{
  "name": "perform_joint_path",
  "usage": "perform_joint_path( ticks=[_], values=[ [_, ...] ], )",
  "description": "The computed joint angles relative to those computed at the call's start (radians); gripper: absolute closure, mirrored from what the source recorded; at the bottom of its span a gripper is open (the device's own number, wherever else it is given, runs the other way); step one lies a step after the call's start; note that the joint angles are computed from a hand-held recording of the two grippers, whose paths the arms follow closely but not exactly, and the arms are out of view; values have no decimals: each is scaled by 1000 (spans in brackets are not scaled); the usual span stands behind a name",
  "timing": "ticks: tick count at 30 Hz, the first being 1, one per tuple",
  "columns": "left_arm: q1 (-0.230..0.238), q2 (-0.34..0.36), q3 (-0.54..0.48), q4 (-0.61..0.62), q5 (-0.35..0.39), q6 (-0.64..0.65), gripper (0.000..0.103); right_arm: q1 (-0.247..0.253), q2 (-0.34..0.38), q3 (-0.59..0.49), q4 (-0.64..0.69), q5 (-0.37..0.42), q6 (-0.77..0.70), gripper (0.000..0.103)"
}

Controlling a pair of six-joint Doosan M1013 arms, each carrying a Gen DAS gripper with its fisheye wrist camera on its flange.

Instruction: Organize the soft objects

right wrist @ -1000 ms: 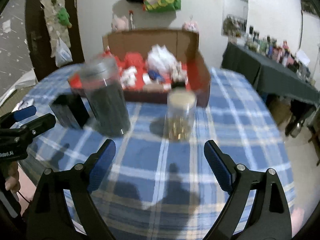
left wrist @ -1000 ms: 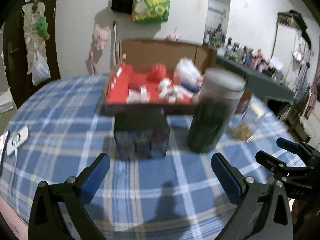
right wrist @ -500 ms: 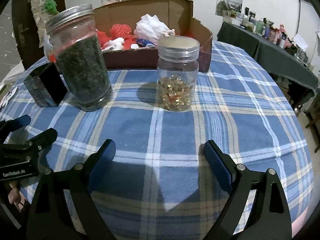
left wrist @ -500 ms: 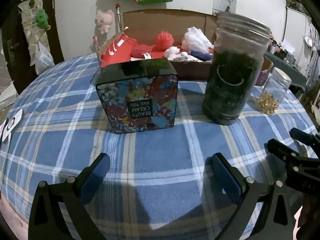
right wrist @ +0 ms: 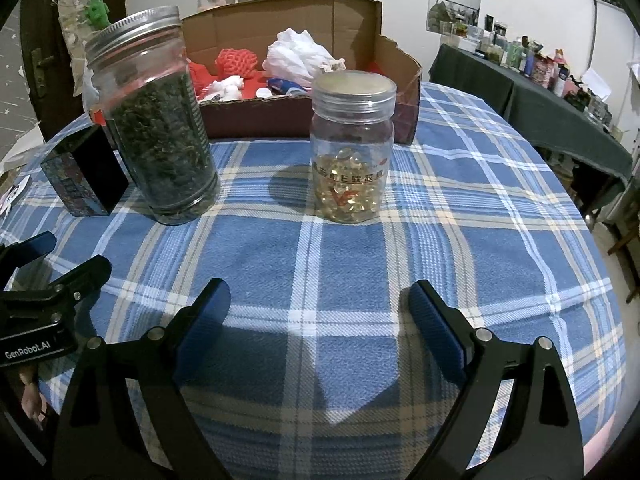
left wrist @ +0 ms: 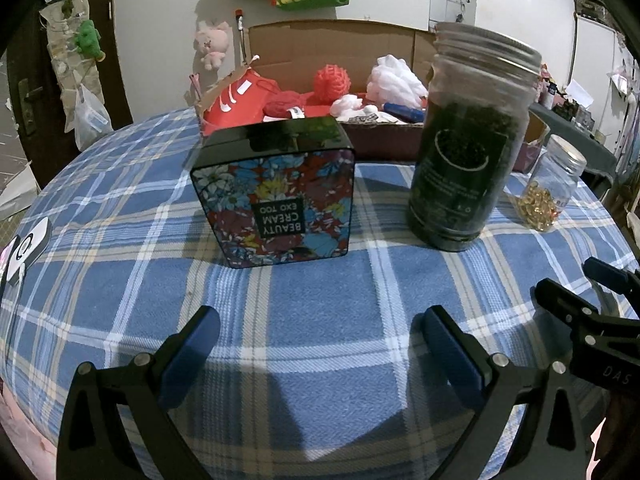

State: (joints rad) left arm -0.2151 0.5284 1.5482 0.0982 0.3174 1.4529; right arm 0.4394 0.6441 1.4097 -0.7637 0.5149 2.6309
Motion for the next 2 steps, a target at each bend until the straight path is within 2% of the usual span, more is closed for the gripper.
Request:
perform_joint_path(
  ticks=[2],
  values=[
    [1, 2, -4, -9, 5, 9, 0, 0, 0, 0, 0, 0, 0, 11]
  ],
)
